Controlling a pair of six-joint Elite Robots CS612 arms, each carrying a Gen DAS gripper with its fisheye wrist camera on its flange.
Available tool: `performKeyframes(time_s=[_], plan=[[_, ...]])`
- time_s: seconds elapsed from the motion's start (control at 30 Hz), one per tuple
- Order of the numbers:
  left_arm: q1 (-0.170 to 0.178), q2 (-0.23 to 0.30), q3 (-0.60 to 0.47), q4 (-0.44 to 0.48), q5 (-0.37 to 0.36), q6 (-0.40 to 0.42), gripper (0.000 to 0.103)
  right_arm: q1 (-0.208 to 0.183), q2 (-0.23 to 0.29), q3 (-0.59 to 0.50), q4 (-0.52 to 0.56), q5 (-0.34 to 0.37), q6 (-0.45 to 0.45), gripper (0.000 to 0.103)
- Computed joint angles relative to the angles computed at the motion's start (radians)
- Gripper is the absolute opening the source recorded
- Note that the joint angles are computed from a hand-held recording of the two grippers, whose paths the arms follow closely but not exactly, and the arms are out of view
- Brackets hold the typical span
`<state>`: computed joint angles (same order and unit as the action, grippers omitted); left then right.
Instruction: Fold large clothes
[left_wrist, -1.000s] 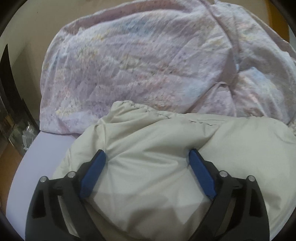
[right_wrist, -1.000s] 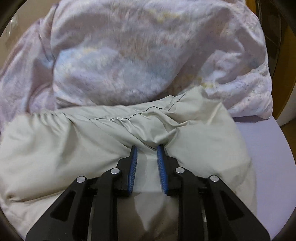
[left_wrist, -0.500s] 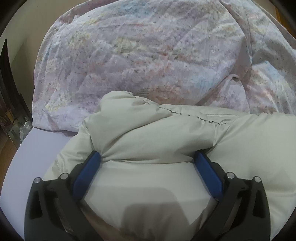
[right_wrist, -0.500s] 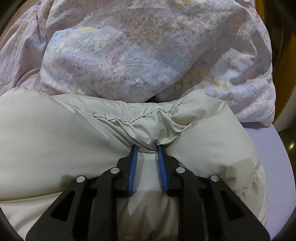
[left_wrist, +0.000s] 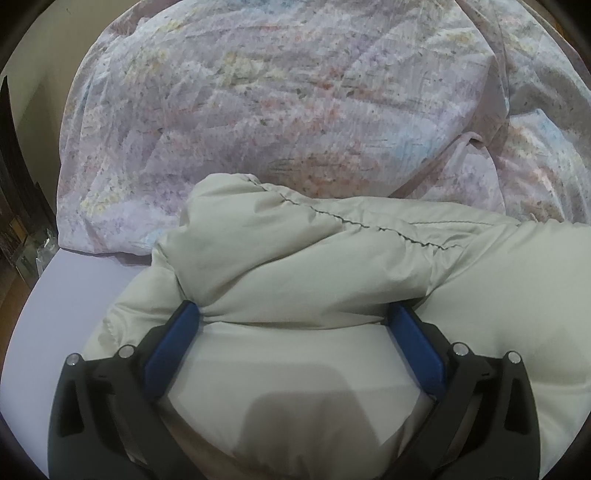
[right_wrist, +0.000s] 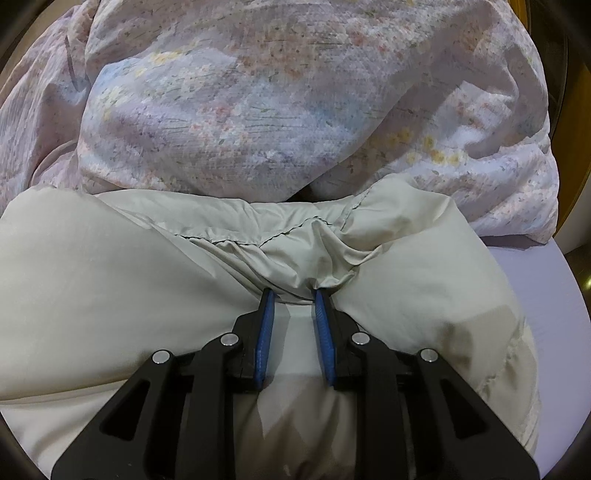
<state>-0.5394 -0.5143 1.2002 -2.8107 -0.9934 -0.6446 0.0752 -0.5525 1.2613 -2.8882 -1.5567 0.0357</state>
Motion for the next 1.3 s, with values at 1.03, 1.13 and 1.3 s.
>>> performKeyframes(time_s=[1.03, 1.13, 1.3], plan=[[-0.007, -0.039, 0.043, 0.047, -0.001, -0.020, 0.101, 0.001, -0.063, 0.068, 0.022, -0.042, 0.035, 0.038], [-0.020, -0.095, 0.145, -0.040, -0.011, -0.002, 0.101, -0.011, -0.126, 0.160, -0.027, -0.036, 0.090, 0.057], [-0.026, -0.195, 0.332, -0.158, -0.023, -0.032, 0.101, -0.050, -0.230, 0.315, -0.068, 0.020, 0.219, 0.065]])
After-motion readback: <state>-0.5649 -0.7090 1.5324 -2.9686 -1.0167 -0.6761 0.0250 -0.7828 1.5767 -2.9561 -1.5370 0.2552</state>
